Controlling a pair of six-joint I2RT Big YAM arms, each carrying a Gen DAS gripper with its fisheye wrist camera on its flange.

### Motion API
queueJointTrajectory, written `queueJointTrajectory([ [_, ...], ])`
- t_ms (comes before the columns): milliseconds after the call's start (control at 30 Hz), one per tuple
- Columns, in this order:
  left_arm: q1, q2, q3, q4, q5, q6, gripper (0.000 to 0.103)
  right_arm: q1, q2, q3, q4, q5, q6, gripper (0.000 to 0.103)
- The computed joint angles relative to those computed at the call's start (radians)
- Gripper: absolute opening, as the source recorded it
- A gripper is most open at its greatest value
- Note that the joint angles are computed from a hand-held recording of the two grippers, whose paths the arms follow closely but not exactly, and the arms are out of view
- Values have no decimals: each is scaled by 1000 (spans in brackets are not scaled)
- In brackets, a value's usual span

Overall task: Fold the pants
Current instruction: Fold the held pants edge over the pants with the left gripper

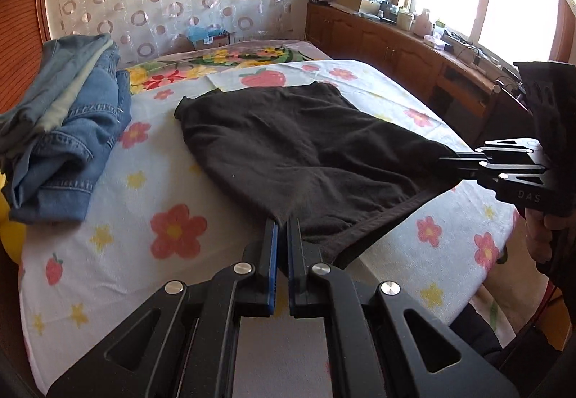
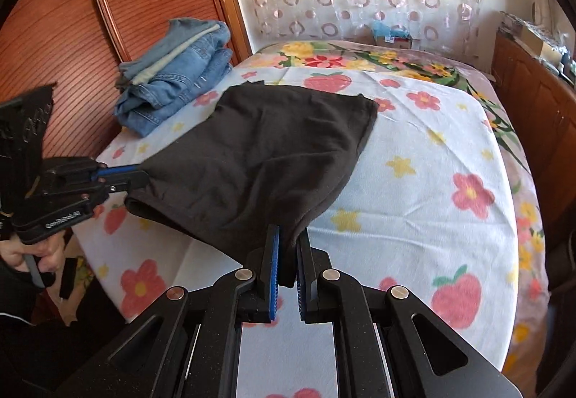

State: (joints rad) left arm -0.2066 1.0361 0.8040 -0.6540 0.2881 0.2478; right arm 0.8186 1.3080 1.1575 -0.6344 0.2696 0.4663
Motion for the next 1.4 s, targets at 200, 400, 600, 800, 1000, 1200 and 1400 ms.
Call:
queueJointTrajectory([
  [200, 10, -60, -35, -30, 22, -1, 5, 30, -55, -49, -5, 30, 10, 8],
  [400, 13, -100, -90, -40, 46, -4, 5, 41, -82, -91, 2, 21, 54, 8],
  [600, 4, -90, -116, -30, 45, -5, 5, 25, -77, -121, 19, 4, 80, 8],
  [800, 18, -93, -105, -37, 62, 1, 5, 20, -67, -109, 33, 4, 80, 8],
  [1000, 33, -101, -81, -35, 95, -4, 5, 23, -76, -97, 67, 35, 57, 8],
  [1200, 46, -51, -12, 8, 108, -12, 5, -18, -61, -70, 132, 39, 19, 8],
  [1400, 62, 43, 60, 33, 124, -25, 5, -71, -31, -54, 183, -12, 14, 8],
])
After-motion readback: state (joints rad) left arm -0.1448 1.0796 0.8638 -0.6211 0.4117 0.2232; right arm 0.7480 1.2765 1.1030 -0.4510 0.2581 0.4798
